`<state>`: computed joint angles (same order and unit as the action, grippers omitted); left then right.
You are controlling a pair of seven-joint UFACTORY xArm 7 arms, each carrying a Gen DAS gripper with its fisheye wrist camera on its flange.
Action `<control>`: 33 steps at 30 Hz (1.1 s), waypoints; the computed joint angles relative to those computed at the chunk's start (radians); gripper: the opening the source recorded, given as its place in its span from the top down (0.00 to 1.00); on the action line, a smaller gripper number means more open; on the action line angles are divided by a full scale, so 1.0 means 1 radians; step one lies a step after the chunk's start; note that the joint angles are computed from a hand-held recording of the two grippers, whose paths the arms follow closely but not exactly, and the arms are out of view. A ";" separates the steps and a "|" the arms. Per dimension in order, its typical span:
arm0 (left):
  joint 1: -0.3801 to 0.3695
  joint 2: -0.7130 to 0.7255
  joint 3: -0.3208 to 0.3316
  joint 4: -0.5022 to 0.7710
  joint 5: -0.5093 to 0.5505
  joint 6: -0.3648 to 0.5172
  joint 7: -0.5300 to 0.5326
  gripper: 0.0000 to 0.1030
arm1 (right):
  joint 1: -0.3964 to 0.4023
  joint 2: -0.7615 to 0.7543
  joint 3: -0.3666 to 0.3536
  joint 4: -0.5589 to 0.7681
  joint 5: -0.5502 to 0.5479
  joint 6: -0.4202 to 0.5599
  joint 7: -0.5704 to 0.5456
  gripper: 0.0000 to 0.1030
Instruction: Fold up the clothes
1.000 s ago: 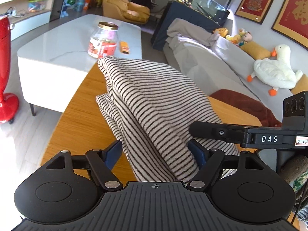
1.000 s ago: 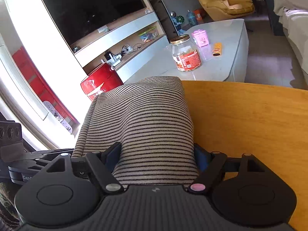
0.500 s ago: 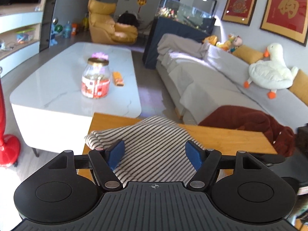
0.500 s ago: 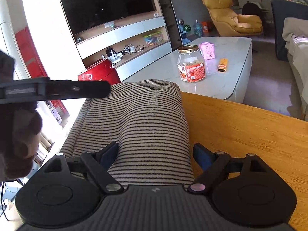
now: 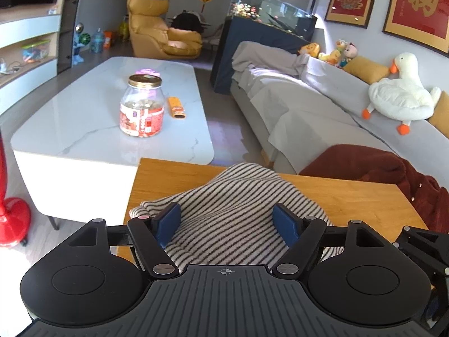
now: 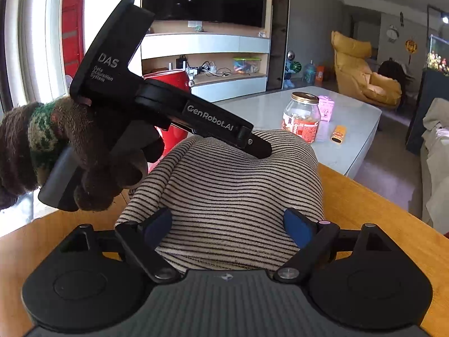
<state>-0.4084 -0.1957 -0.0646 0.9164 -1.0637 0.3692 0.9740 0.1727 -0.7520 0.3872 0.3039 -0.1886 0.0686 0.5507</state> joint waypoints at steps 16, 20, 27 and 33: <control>-0.053 -0.106 0.077 -0.129 0.021 0.147 -0.145 0.30 | 0.328 -0.066 -0.531 -0.167 0.339 -0.148 -0.084 0.37; -0.042 -0.075 0.040 -0.115 -0.036 0.122 -0.083 0.30 | 0.224 -0.055 -0.443 -0.139 0.317 -0.082 -0.089 0.38; -0.013 -0.061 0.020 -0.113 -0.099 0.128 -0.043 0.23 | 0.161 -0.005 -0.371 -0.139 0.312 -0.110 -0.076 0.27; -0.026 -0.176 -0.039 -0.227 -0.054 -0.047 -0.203 0.15 | 0.064 -0.083 -0.257 -0.154 0.293 -0.030 0.015 0.10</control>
<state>-0.4339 -0.3714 -0.1040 0.6892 -1.1172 0.3224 0.7714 0.2372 -0.8352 0.1306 0.1501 0.1043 0.0387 0.5659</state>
